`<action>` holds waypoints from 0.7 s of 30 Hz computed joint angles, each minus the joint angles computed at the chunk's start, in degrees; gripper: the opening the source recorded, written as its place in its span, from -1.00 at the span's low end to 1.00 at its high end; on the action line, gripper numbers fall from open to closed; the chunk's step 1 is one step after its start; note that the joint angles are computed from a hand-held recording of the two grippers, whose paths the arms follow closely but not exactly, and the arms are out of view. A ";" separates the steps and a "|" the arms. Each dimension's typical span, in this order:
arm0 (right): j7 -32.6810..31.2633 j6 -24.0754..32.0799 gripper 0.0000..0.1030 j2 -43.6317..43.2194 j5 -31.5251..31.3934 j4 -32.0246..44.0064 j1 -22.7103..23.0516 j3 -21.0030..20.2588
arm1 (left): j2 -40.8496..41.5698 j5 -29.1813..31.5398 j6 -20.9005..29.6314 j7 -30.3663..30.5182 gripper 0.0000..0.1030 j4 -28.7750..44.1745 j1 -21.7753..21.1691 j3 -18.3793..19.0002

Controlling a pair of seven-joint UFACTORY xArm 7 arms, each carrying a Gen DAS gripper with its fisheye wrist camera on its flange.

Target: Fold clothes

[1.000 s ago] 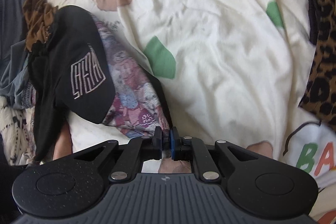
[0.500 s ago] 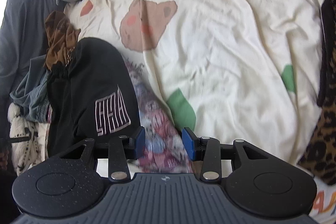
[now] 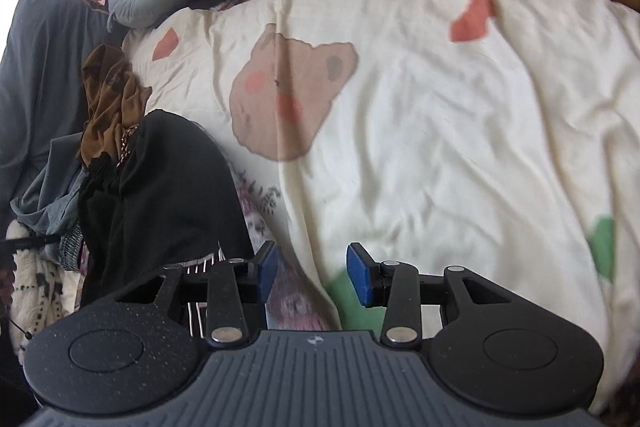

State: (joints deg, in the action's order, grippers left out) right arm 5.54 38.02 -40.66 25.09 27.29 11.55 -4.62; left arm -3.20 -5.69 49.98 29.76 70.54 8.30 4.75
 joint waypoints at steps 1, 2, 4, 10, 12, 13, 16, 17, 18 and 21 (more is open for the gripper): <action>-0.79 -1.82 -0.12 1.79 0.12 0.46 0.58 0.20 | 0.92 -0.48 -1.03 0.16 -0.06 0.66 -0.15 -0.12; -1.58 -3.63 -0.12 3.61 0.24 0.97 1.16 0.37 | 1.86 -0.97 -2.05 0.33 -0.04 1.35 -0.28 -0.25; -3.37 -6.71 -0.15 7.78 0.92 2.58 2.59 0.27 | 3.84 -2.42 -3.55 -0.49 0.01 2.97 -0.44 -0.56; -10.64 -12.19 -0.15 18.34 5.56 9.16 6.56 -0.16 | 8.01 -5.27 -6.63 0.78 0.06 6.04 -1.16 -2.15; -12.89 -13.13 -0.15 20.97 7.85 11.39 7.22 0.00 | 9.03 -5.75 -7.60 0.43 0.08 6.49 -1.38 -2.51; -14.06 -13.53 -0.15 22.27 9.04 12.54 7.46 0.16 | 9.56 -5.95 -8.01 0.05 0.08 6.73 -1.48 -2.67; -16.41 -14.37 -0.15 26.10 10.63 15.85 6.93 1.67 | 10.55 -5.79 -9.91 -0.44 0.08 6.91 -1.82 -3.10; -16.00 -14.61 -0.15 27.56 9.78 17.04 6.22 2.70 | 10.68 -5.79 -10.69 -0.69 0.08 6.86 -1.96 -3.26; -16.00 -14.79 -0.15 29.00 9.48 18.30 5.80 3.45 | 10.83 -6.29 -11.04 -0.85 0.08 7.04 -2.04 -3.47; -18.57 -14.95 -0.15 33.16 12.27 22.37 5.47 4.79 | 11.54 -8.80 -10.30 -0.70 0.08 8.58 -2.21 -4.27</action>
State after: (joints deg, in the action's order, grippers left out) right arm -13.03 23.07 -7.50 37.36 49.66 17.02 0.17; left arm 8.34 -14.48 39.68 29.06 79.12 6.09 0.48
